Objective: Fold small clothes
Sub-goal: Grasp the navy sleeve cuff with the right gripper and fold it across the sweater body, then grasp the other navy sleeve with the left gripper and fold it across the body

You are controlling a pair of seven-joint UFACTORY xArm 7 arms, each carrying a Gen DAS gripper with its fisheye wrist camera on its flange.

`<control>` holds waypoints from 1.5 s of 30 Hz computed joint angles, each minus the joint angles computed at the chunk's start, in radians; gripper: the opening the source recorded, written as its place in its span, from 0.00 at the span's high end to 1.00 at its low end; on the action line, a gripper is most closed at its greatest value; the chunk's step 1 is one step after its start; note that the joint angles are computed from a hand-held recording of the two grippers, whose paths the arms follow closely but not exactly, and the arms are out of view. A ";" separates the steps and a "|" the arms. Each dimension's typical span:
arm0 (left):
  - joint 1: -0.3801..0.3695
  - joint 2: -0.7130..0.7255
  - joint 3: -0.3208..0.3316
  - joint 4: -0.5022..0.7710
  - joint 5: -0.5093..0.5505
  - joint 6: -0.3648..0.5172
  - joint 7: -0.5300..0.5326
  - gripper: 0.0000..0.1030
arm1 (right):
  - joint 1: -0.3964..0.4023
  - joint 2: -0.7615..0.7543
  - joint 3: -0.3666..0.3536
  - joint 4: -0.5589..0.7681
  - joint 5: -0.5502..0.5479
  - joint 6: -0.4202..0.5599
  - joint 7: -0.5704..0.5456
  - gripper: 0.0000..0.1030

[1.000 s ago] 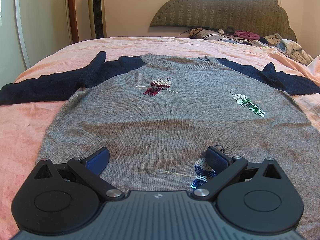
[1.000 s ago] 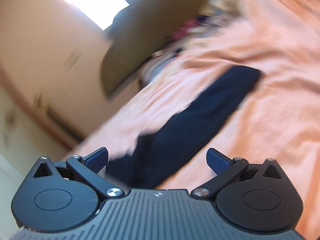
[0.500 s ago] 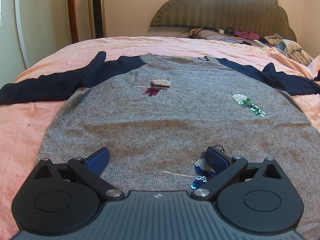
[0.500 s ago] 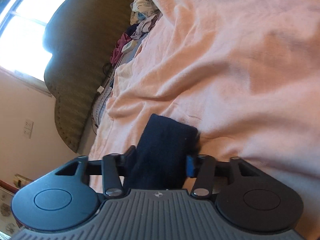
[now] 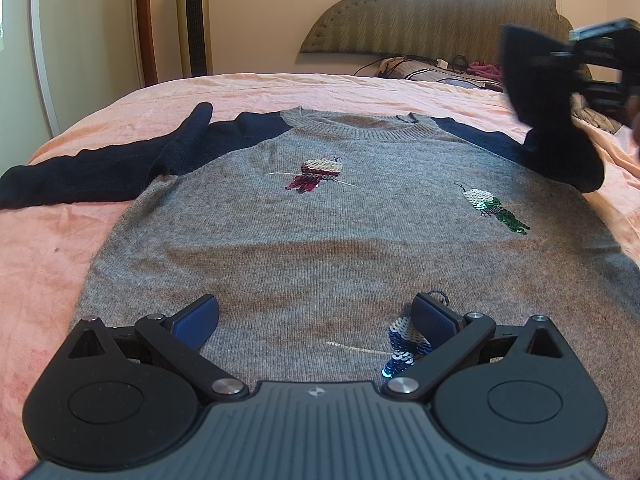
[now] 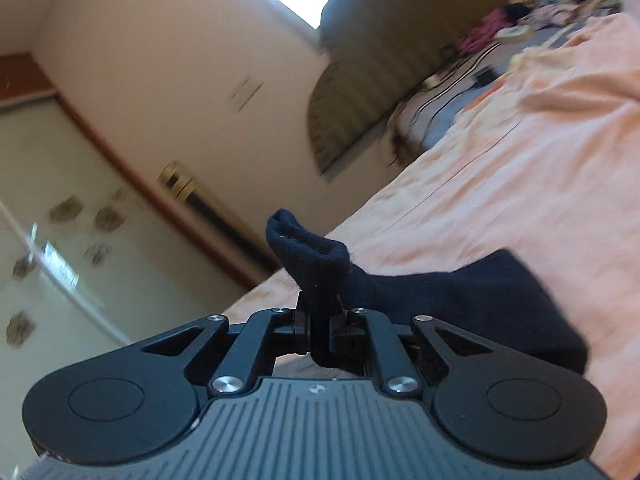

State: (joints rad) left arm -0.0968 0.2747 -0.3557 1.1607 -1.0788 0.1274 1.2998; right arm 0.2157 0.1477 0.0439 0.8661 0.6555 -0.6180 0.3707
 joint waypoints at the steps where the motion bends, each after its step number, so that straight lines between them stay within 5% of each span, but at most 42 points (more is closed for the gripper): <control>1: 0.000 0.000 0.000 0.000 0.000 0.001 0.000 0.00 | 0.014 0.046 0.002 0.056 0.017 0.043 -0.029 0.86; 4: -0.001 0.000 0.002 0.000 -0.001 0.001 0.000 0.00 | 0.115 0.150 -0.065 0.199 0.154 0.207 -0.119 0.79; 6: 0.000 0.000 0.002 0.001 -0.002 0.003 0.000 0.00 | 0.186 0.166 -0.117 0.216 0.240 0.254 -0.127 0.55; 9: 0.012 -0.002 -0.005 0.004 -0.037 0.021 0.026 0.00 | 0.160 0.102 -0.042 0.087 0.143 0.099 0.023 0.47; 11: 0.008 -0.006 0.008 0.008 -0.045 0.045 0.023 0.00 | 0.170 0.052 -0.009 -0.002 0.144 0.008 0.029 0.39; 14: -0.036 -0.011 0.081 0.044 0.103 0.143 -0.180 0.00 | 0.202 -0.004 0.033 -0.095 0.291 -0.076 -0.082 0.35; 17: -0.023 0.045 0.100 0.197 0.126 0.350 -0.369 0.00 | 0.232 0.001 0.060 -0.118 0.427 -0.112 -0.201 0.35; 20: -0.023 0.219 0.106 0.485 0.212 0.632 -0.601 0.00 | 0.197 0.011 0.091 -0.146 0.351 -0.158 -0.131 0.30; 26: -0.135 0.543 0.116 0.944 0.429 0.773 -0.931 0.06 | 0.167 0.023 0.092 -0.183 0.225 -0.191 -0.019 0.22; 28: -0.166 0.547 0.116 0.942 0.490 0.714 -0.936 0.12 | 0.158 0.024 0.091 -0.202 0.183 -0.213 0.034 0.22; 32: -0.233 0.538 0.143 0.935 0.658 0.660 -0.939 0.87 | 0.153 0.029 0.086 -0.205 0.154 -0.220 0.054 0.21; 40: -0.191 0.431 0.094 0.798 0.736 0.393 -0.782 0.94 | 0.152 0.032 0.084 -0.211 0.140 -0.230 0.071 0.20; 45: -0.205 0.493 0.178 0.866 0.839 0.425 -0.869 0.94 | 0.154 0.032 0.083 -0.207 0.139 -0.228 0.062 0.18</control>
